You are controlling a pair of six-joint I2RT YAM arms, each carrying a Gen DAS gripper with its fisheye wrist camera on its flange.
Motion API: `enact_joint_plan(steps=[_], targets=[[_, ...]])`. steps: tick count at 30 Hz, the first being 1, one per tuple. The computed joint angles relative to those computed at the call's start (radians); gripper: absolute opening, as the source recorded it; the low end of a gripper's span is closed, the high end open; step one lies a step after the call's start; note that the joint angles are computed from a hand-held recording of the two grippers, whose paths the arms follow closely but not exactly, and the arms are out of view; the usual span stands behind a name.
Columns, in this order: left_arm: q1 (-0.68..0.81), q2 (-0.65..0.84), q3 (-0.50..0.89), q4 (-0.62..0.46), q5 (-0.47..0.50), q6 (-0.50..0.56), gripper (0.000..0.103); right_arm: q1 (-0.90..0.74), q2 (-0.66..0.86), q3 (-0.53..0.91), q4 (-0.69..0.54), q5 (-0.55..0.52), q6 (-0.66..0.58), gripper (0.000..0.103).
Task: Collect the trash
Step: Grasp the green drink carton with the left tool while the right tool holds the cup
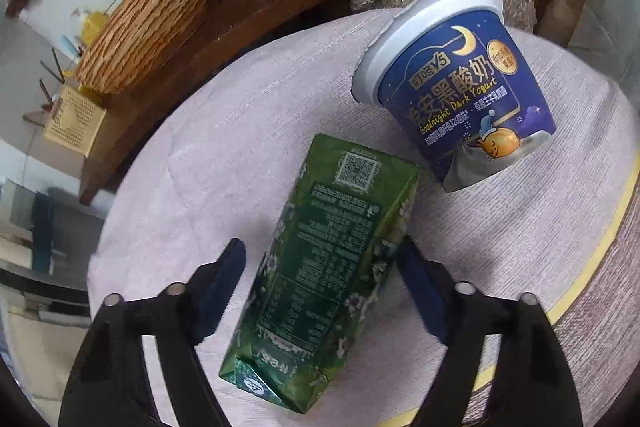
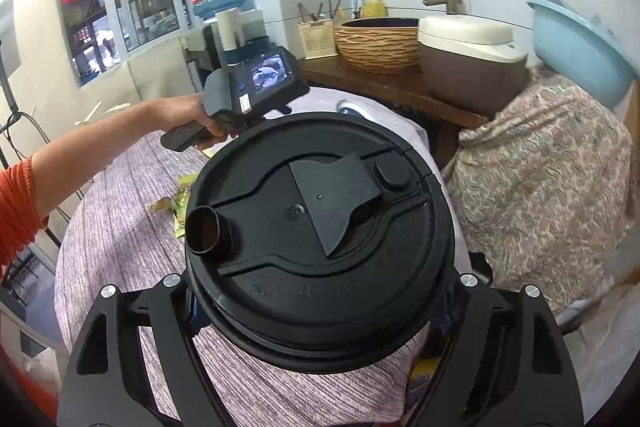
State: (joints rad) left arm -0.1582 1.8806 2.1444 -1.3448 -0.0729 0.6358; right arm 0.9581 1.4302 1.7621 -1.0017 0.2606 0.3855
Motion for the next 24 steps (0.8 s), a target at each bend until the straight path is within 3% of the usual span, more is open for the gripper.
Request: enact_joint_plan(steps=[4,11,16,19,24], targets=[[0.017,-0.068,-0.087,0.057,-0.014,-0.035,0.05,0.007,-0.041,-0.045,0.028,0.004,0.027,0.08],[0.147,-0.328,-0.289,0.152,0.142,-0.149,0.05,0.076,-0.089,-0.091,0.069,0.075,0.059,0.08],[0.244,-0.602,-0.447,0.144,0.249,-0.227,0.05,0.184,-0.107,-0.128,0.081,0.183,0.086,0.08],[0.25,-0.739,-0.519,0.148,0.242,-0.249,0.05,0.234,-0.125,-0.161,0.1,0.221,0.118,0.08],[0.293,-0.957,-0.615,0.114,0.339,-0.315,0.05,0.327,-0.134,-0.192,0.093,0.313,0.188,0.08]])
